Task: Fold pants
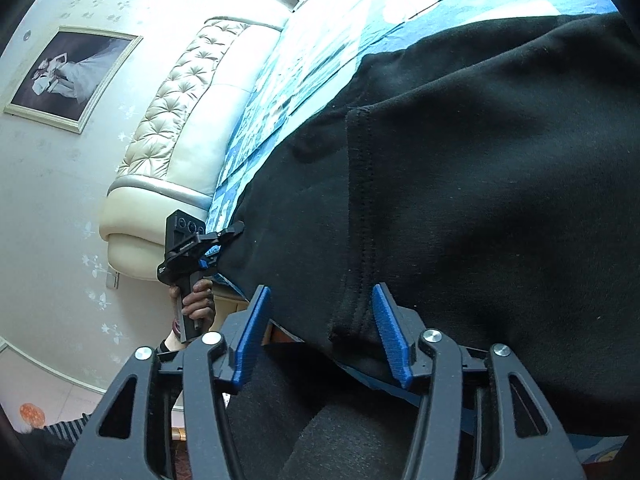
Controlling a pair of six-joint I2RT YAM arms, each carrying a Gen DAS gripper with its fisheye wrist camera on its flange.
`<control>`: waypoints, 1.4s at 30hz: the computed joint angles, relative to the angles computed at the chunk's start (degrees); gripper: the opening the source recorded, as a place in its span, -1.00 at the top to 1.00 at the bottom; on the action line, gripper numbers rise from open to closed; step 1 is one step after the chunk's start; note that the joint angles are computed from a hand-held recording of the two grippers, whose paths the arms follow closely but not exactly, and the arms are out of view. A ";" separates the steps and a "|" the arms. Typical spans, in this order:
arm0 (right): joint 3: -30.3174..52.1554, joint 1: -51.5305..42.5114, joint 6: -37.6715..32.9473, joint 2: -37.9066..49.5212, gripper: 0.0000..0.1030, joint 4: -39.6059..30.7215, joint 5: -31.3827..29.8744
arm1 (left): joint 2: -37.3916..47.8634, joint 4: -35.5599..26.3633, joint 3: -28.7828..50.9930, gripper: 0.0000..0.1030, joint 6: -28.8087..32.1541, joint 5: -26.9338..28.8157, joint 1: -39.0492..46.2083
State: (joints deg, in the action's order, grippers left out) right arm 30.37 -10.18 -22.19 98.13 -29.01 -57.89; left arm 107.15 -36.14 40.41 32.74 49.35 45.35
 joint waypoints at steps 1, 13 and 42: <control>-0.34 0.31 0.34 -0.80 -0.20 0.16 -0.14 | -1.08 0.62 -0.33 0.41 -1.19 -0.36 -0.37; -3.24 2.81 8.09 -14.37 -0.44 2.17 5.89 | -23.58 -2.31 -3.85 0.68 -12.86 -2.38 -6.84; -1.85 -17.10 -6.77 -38.74 -0.64 -9.93 28.45 | -45.78 4.81 2.63 0.74 -61.54 -38.26 -71.55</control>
